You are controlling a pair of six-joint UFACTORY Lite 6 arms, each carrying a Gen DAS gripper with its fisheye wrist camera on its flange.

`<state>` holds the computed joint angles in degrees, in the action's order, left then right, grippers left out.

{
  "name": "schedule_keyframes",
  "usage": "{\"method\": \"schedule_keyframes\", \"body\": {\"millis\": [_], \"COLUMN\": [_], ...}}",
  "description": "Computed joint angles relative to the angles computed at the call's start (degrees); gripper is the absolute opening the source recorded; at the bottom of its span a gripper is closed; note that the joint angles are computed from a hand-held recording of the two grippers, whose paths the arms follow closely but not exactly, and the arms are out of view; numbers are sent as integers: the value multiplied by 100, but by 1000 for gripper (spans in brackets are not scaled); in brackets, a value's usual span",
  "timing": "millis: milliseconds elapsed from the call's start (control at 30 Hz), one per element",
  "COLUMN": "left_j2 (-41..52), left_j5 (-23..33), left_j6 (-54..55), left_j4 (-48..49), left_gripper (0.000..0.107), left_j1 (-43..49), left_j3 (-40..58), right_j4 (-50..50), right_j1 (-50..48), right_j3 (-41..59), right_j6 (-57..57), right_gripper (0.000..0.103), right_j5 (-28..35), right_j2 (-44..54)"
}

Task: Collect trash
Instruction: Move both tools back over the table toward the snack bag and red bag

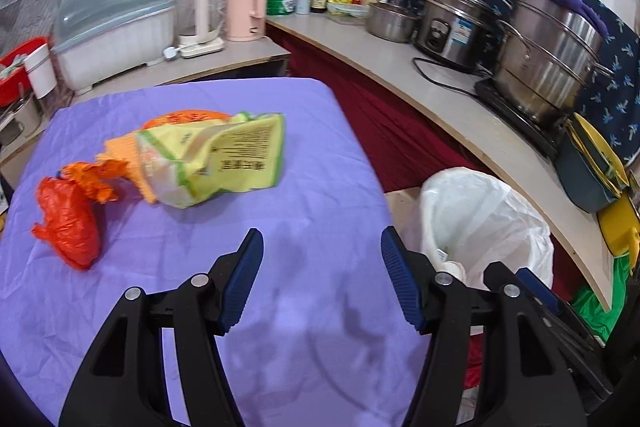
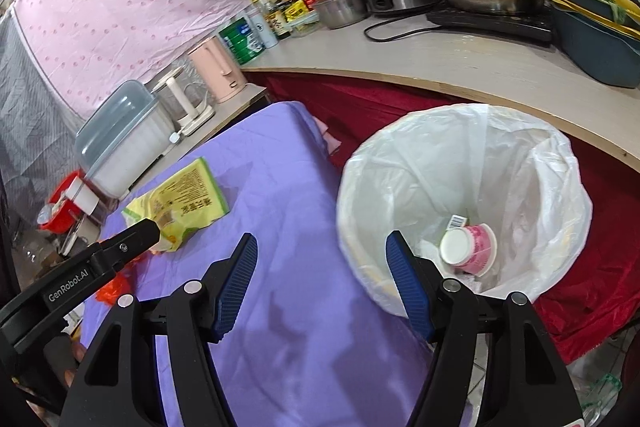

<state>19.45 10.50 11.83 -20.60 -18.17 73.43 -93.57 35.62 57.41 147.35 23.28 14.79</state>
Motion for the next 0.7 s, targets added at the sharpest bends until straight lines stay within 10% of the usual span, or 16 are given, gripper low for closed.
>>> {"method": "schedule_keyframes", "body": {"millis": [700], "left_j2": [465], "left_j5": [749], "left_j6": [2909], "left_j4": [-1958], "left_gripper": [67], "left_j1": [3009], "left_j3": [253], "right_j4": [5032], "right_j1": [941], "right_j3": [6403], "right_j6": [-5687], "right_gripper": [65], "right_j5": [651], "right_j2": [4095]}}
